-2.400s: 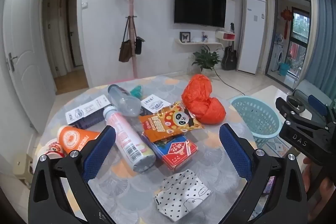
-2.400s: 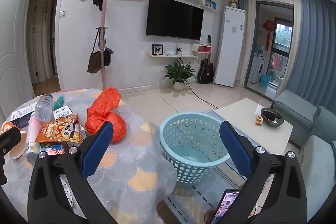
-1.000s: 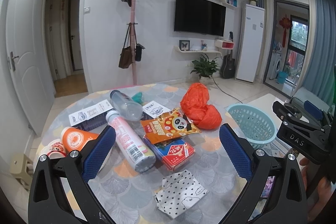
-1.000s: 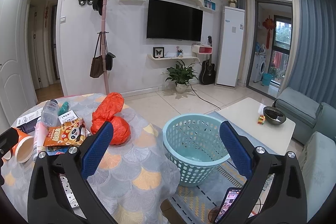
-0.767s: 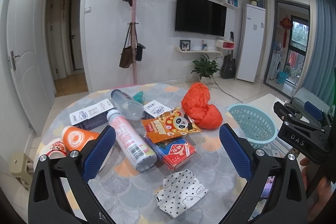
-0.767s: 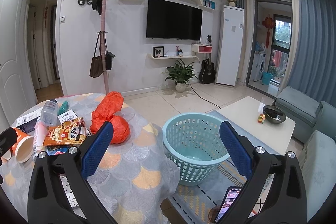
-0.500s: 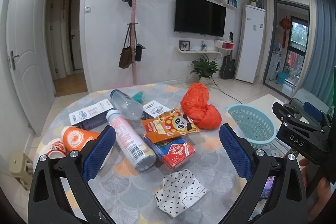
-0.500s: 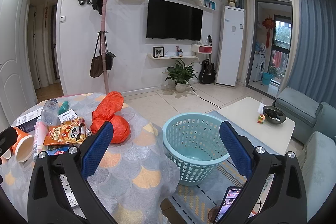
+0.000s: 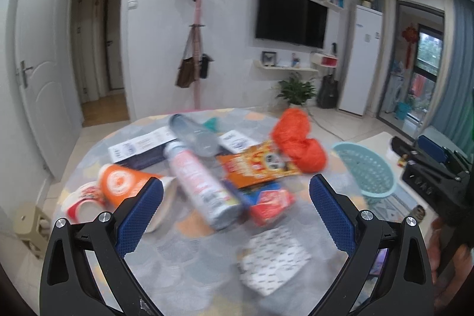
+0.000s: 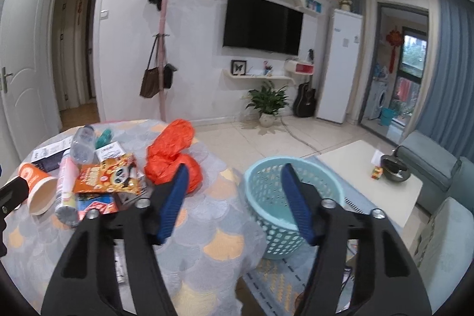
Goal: Collect trash
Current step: 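Grasp the red-and-white paper cup with the left tool while the right tool grasps the pink bottle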
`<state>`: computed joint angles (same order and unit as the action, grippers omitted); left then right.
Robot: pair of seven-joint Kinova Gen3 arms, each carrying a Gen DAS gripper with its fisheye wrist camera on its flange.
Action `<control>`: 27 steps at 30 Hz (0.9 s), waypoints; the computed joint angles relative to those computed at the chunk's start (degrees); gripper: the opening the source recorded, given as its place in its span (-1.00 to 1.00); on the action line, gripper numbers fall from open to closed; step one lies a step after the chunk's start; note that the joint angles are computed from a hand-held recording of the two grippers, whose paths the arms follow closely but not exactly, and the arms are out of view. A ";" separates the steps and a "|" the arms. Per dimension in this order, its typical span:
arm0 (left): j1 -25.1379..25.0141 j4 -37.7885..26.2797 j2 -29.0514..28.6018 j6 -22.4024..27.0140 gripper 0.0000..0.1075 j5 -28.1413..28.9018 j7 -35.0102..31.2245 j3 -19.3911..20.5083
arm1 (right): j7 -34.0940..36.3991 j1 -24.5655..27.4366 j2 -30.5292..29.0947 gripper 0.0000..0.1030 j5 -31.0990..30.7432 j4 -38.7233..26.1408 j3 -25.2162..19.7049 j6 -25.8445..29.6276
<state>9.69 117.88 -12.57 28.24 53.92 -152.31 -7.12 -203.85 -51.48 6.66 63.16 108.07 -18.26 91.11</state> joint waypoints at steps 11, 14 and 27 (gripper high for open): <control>-11.55 -5.24 6.18 -1.70 0.78 -9.21 11.86 -2.08 | 5.79 6.42 1.18 -0.02 2.87 -3.63 -1.12 -19.78; -14.48 -7.65 8.71 -0.56 0.78 -12.65 16.69 -2.22 | 10.13 14.39 2.91 -0.01 3.59 -6.07 -7.11 -26.77; -28.55 -22.48 23.72 21.91 0.60 -14.91 29.68 3.02 | 40.12 44.79 21.50 0.11 -5.36 -24.55 -35.84 -36.41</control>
<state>-18.86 95.40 11.16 50.15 39.01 -122.63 -4.11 -163.73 -6.69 28.17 57.80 83.53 -54.09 54.70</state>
